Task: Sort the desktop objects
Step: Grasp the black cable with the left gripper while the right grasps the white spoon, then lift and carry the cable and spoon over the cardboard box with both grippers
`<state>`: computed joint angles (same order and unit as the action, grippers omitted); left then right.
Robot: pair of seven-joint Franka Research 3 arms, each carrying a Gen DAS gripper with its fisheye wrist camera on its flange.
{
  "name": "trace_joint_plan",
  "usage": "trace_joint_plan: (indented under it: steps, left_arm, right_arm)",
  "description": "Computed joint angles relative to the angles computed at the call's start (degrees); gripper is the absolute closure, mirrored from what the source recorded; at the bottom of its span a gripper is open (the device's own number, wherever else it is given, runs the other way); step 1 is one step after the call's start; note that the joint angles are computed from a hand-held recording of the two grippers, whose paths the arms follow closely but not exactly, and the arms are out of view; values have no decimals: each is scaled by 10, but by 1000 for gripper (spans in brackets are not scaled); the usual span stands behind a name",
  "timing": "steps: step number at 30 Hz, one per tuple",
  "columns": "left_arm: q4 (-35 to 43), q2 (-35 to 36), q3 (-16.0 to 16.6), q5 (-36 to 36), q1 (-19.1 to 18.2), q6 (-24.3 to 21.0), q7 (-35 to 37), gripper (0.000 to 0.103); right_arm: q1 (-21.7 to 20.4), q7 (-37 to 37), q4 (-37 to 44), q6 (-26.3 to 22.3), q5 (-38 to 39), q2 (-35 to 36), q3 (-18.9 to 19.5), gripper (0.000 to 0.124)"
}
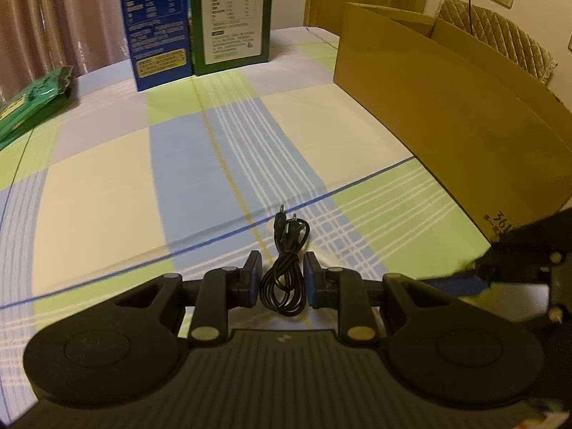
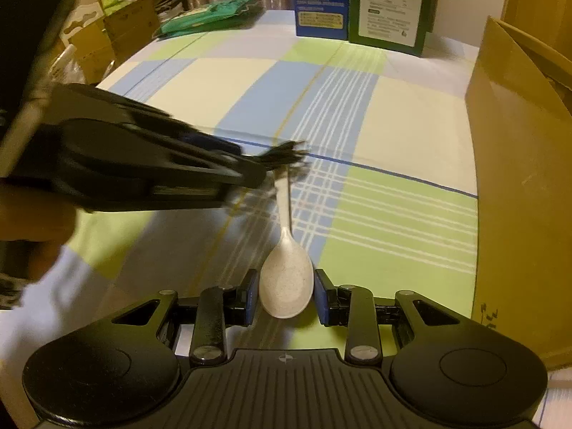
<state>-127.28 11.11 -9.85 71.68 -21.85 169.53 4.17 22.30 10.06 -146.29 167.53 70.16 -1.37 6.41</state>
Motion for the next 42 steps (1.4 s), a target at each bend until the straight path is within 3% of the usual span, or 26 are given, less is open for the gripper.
trace_joint_plan:
  steps: [2,4,8,17,22,27,29,33,42]
  left_arm:
    - [-18,-14,-7,-27,3,-3,21,83]
    - [-35,-25,-15,-64,8,-5,56,90]
    - [-70,-43,-23,-116,13,9,98,89]
    - [-73,-48,-12,-8,16,25,-6,80]
    - [-52,-24,-12,2,16,25,3,76]
    - [-36,-10,-9,6,4,12,10,76]
    - [-33,-7,-10,-4,2,5,21,78]
    - [-32,-8,-11,-21,-3,-5,31,92]
    - [-45,-19,-14,-68,0,-8,67,93]
  right_arm:
    - [0,9,2,9,-1,3,1,95]
    - [0,23,3,16,-7,6,2,95]
    - [-5,42,5,8,-9,7,-1,95]
    - [-7,25,12,11,25,10,0,94]
    - [-8,14,18,15,37,15,2,92]
    - [-8,-6,21,24,54,17,4,77]
    - [-9,-7,22,22,57,18,4,77]
    - [-10,-12,24,22,58,21,5,76]
    - [-9,-40,25,18,70,23,8,77]
